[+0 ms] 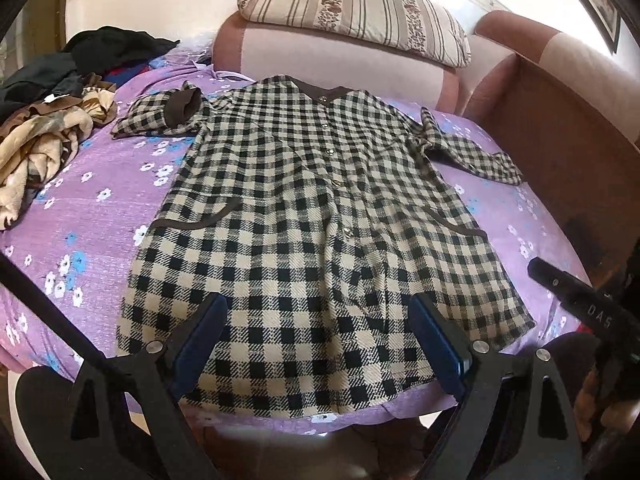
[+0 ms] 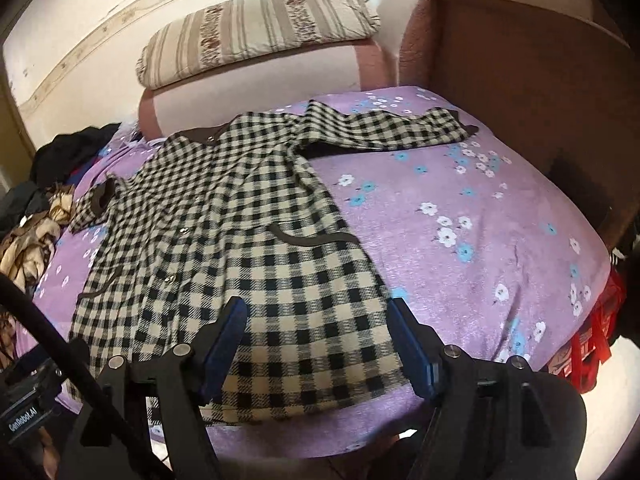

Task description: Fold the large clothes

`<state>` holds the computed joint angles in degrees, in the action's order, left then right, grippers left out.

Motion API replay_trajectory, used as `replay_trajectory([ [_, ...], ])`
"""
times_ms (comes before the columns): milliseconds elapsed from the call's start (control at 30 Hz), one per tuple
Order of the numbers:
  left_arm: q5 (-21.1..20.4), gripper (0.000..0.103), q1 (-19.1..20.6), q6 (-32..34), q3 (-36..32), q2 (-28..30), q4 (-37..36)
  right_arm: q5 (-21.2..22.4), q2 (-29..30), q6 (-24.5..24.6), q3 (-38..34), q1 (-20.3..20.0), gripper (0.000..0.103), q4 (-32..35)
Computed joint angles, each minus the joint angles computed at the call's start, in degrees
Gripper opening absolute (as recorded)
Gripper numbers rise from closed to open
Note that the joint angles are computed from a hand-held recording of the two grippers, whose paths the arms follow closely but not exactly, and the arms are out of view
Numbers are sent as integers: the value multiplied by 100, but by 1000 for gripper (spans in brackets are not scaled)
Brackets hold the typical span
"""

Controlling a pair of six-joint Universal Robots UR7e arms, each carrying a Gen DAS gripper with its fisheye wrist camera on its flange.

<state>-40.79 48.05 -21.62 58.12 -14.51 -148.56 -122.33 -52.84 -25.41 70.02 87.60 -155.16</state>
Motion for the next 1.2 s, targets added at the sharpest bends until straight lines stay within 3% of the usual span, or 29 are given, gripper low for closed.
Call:
replay_trajectory([
  [300,-133,91,54,120,58,-91,-11,-109,32,-65,138,72,77,-119],
  [633,-283,91,133,-2,-37,-79,272,-122,55,-4,86,5,77,217],
  [900,-180,91,49,317,377,-216,-10,304,-425,-19,619,-113,65,791],
  [1000,-239,91,44,385,433,-209,52,522,-564,26,818,-176,65,862],
  [1200,-331,88,42,755,83,-2,180,405,-669,-159,1019,-166,65,605],
])
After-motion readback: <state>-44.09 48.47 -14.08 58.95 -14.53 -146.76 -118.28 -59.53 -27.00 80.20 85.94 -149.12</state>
